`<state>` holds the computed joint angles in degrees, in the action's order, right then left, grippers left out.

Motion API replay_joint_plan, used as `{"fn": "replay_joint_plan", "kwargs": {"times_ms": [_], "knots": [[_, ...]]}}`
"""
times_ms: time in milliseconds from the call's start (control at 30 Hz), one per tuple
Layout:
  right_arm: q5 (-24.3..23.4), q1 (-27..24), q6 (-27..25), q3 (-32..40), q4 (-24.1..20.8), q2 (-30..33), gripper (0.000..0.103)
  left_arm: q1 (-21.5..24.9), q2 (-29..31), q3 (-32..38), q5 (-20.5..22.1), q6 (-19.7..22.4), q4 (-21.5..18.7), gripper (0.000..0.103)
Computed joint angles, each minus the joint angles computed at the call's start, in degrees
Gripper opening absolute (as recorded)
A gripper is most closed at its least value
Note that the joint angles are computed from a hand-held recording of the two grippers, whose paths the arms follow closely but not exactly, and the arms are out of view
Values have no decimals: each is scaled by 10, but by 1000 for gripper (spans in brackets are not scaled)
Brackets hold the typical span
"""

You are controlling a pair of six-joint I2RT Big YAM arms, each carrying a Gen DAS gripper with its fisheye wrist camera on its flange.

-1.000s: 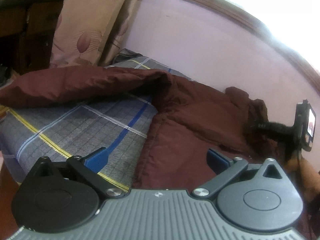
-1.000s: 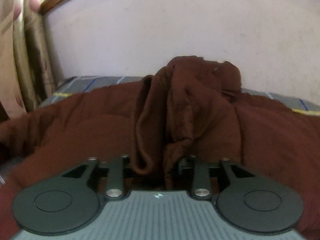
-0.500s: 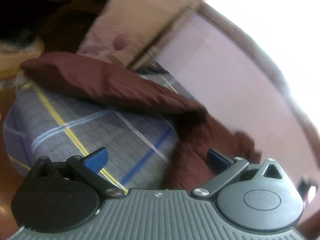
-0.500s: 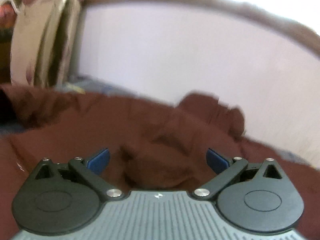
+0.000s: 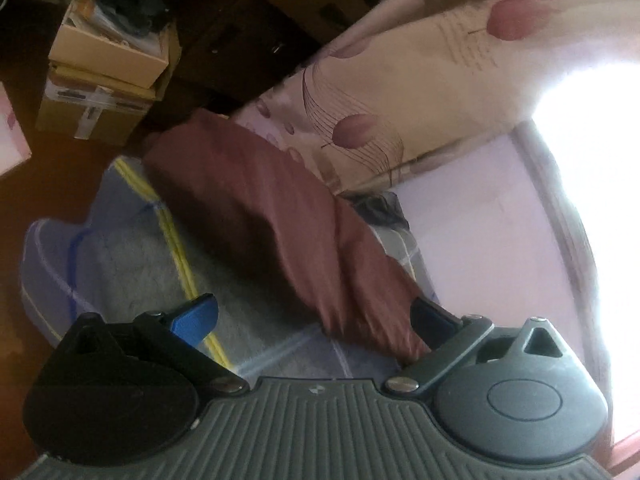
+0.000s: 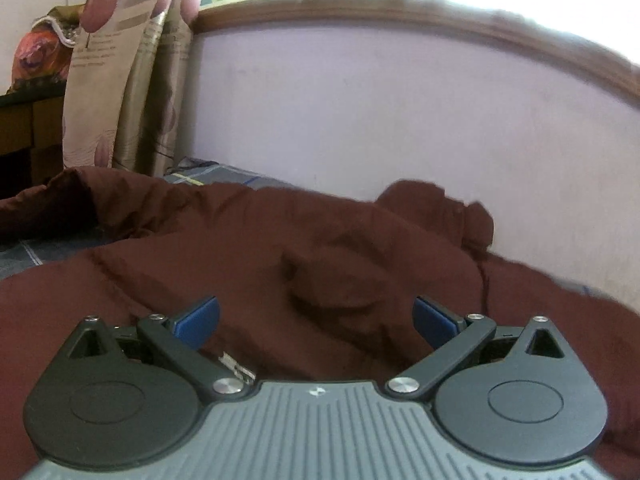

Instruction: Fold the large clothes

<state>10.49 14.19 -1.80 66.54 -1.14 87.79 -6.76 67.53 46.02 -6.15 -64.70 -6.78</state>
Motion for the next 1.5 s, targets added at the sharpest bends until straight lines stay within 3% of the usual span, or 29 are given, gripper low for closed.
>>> {"fn": "replay_joint_plan", "kwargs": {"times_ms": [200, 233, 267, 333, 400, 467, 667, 933, 1167, 1400, 1500], "knots": [[-10, 0, 19, -16, 1, -10, 103, 16, 32, 23, -10, -15, 10, 97], [-10, 0, 21, -21, 3, -12, 103, 16, 37, 28, -12, -14, 9, 84], [-10, 0, 22, -25, 5, -15, 103, 19, 43, 35, -11, -10, 4, 59], [-14, -1, 27, -30, 5, -19, 103, 24, 61, 58, -3, 5, -32, 22], [-18, -3, 38, -35, 6, -24, 103, 24, 68, 66, -5, 15, -42, 15], [-25, -7, 57, -38, 2, -31, 103, 11, 63, 74, -41, 40, -47, 10], [-53, -32, 143, -91, 42, -106, 103, -46, 53, 132, -114, 124, -51, 9], [-49, -101, 179, -161, 60, -207, 103, -162, 105, 265, -144, 246, -17, 9], [-66, -165, 225, -214, 75, -250, 103, -267, 210, 402, -97, 321, -14, 9], [-92, -217, 252, -249, 91, -272, 103, -337, 350, 543, -11, 386, -93, 9], [-109, -237, 259, -256, 91, -273, 103, -350, 407, 590, 23, 425, -129, 21]]}}
